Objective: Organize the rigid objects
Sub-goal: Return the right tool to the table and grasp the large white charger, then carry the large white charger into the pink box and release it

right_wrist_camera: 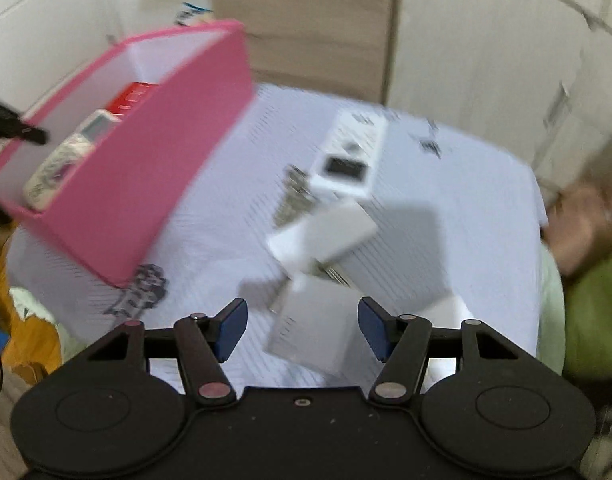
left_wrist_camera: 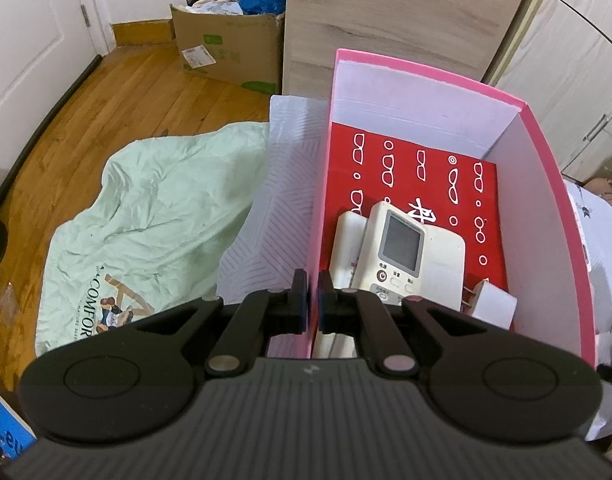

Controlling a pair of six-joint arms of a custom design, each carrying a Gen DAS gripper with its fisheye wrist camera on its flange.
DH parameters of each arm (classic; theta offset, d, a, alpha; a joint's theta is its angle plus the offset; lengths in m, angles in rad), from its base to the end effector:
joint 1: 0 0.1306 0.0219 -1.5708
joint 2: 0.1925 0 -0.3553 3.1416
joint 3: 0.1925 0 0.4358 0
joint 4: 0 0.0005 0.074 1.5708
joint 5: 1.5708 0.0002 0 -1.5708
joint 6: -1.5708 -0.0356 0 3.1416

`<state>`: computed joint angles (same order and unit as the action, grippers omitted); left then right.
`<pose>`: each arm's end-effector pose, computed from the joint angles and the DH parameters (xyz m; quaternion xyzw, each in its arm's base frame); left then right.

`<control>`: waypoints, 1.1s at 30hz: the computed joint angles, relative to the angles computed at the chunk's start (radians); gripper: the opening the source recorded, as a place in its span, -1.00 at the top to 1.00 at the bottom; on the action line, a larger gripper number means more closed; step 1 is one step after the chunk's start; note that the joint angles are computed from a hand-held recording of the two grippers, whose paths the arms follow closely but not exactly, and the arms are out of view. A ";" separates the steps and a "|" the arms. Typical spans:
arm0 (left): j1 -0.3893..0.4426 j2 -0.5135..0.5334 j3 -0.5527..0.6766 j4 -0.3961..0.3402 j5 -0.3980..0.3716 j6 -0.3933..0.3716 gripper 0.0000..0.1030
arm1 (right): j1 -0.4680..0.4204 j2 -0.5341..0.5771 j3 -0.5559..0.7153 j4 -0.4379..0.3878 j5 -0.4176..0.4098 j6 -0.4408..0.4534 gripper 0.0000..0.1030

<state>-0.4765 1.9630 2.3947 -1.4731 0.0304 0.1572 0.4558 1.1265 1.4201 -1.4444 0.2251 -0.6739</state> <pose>0.5937 -0.3083 0.5145 0.1574 0.9522 -0.0955 0.2440 0.3581 0.1661 0.5015 0.1291 0.9635 0.0181 0.2338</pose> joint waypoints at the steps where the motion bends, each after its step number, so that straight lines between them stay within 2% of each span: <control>1: 0.001 0.004 0.006 -0.005 0.003 0.001 0.92 | -0.002 -0.006 -0.014 -0.016 -0.012 -0.014 -0.29; 4: 0.002 0.016 0.028 -0.020 0.003 -0.001 0.92 | -0.023 -0.007 -0.035 -0.006 -0.068 -0.021 -0.30; 6: 0.002 0.018 0.032 -0.024 0.001 -0.008 0.91 | -0.021 -0.003 -0.035 0.009 -0.056 -0.007 -0.22; 14: 0.002 0.028 0.054 -0.054 0.003 -0.053 0.91 | 0.000 0.021 -0.022 0.019 0.013 0.047 -0.18; 19: 0.010 0.046 0.087 -0.075 0.026 -0.024 0.90 | 0.002 0.010 -0.024 0.011 0.014 0.041 -0.15; 25: 0.013 0.043 0.079 -0.076 0.038 -0.017 0.90 | 0.003 -0.016 -0.039 0.062 0.032 0.058 -0.14; 29: 0.007 0.017 0.040 -0.040 0.023 -0.019 0.93 | 0.011 -0.028 -0.037 0.091 0.044 0.052 -0.14; 33: 0.008 0.003 0.017 -0.024 0.023 -0.005 0.93 | 0.030 -0.056 -0.043 0.164 0.060 0.063 -0.14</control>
<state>-0.4686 1.9661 2.4115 -1.4972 0.0535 0.1517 0.4858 1.0701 1.3767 -1.2808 0.2853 -0.6113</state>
